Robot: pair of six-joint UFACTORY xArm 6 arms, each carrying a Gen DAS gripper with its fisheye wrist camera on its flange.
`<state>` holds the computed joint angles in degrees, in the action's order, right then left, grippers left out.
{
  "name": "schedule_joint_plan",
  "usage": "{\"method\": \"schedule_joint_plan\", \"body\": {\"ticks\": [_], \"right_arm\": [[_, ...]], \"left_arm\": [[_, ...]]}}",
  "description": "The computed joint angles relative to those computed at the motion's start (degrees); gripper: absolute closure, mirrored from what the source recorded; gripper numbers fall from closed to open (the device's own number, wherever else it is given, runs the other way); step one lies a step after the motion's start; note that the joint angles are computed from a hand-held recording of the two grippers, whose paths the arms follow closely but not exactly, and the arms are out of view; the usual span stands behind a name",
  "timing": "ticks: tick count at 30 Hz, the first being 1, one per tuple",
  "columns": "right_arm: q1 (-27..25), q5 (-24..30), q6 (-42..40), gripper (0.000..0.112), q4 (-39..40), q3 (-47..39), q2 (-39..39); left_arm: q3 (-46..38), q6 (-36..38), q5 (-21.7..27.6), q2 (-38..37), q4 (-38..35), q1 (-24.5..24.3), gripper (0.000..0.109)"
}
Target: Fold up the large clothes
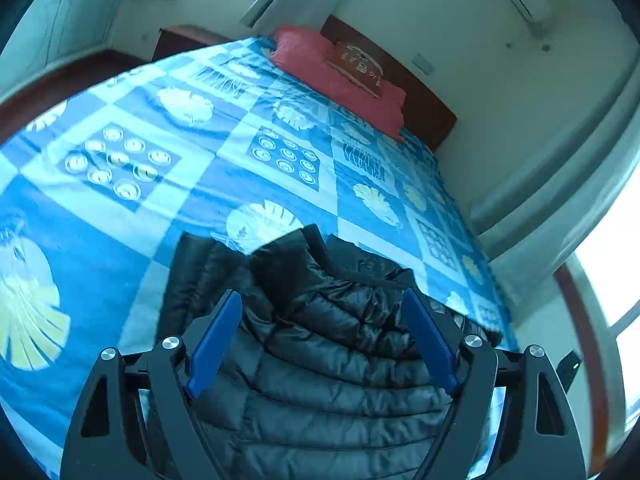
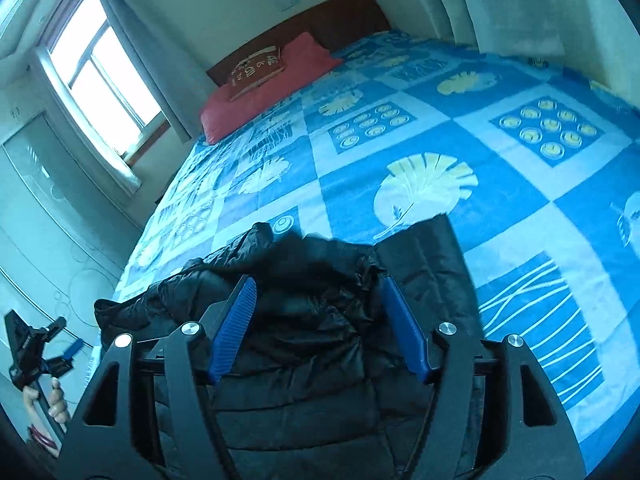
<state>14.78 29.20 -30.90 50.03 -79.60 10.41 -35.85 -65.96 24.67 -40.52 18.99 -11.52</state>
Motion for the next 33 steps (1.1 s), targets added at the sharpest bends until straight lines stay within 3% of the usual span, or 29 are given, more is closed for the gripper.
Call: {"method": "schedule_joint_plan", "body": {"ticks": [6, 11, 13, 14, 15, 18, 24, 30, 33], "right_arm": [[0.79, 0.17, 3.25, 0.044, -9.36, -6.42, 6.66], [1.15, 3.07, 4.33, 0.044, -13.69, -14.47, 13.57], [1.22, 5.64, 5.26, 0.068, -15.80, -17.24, 15.57], [1.35, 6.72, 5.77, 0.089, -17.24, -18.27, 16.23], [1.76, 6.44, 6.28, 0.094, -18.91, -18.62, 16.51], [2.35, 4.60, 6.17, 0.099, -19.20, -19.32, 16.77], [3.22, 2.37, 10.08, 0.100, -22.15, -26.25, 21.37], [3.84, 7.06, 19.73, 0.100, -34.24, -36.51, 30.72], [3.81, 7.34, 21.34, 0.095, -35.80, -37.15, 32.50]], "left_arm": [[0.74, 9.68, -0.01, 4.03, -9.70, 2.44, 0.027], [-0.77, 16.14, -0.77, 7.90, -11.76, 4.05, 0.027], [-2.27, 17.89, 0.21, 9.69, -11.12, 4.16, 0.041], [-3.31, 18.44, 1.64, 10.60, -10.44, 4.06, 0.060], [-4.25, 19.21, 2.77, 11.52, -10.27, 4.01, 0.077], [-6.11, 17.86, 5.04, 12.90, -6.37, 4.01, 0.089], [-10.69, 10.91, 6.36, 16.67, 3.73, 4.65, 0.091], [-15.83, 7.49, 11.87, 24.99, 9.84, 4.36, 0.091], [-15.07, 6.42, 11.14, 26.42, 10.96, 4.69, 0.088]]}}
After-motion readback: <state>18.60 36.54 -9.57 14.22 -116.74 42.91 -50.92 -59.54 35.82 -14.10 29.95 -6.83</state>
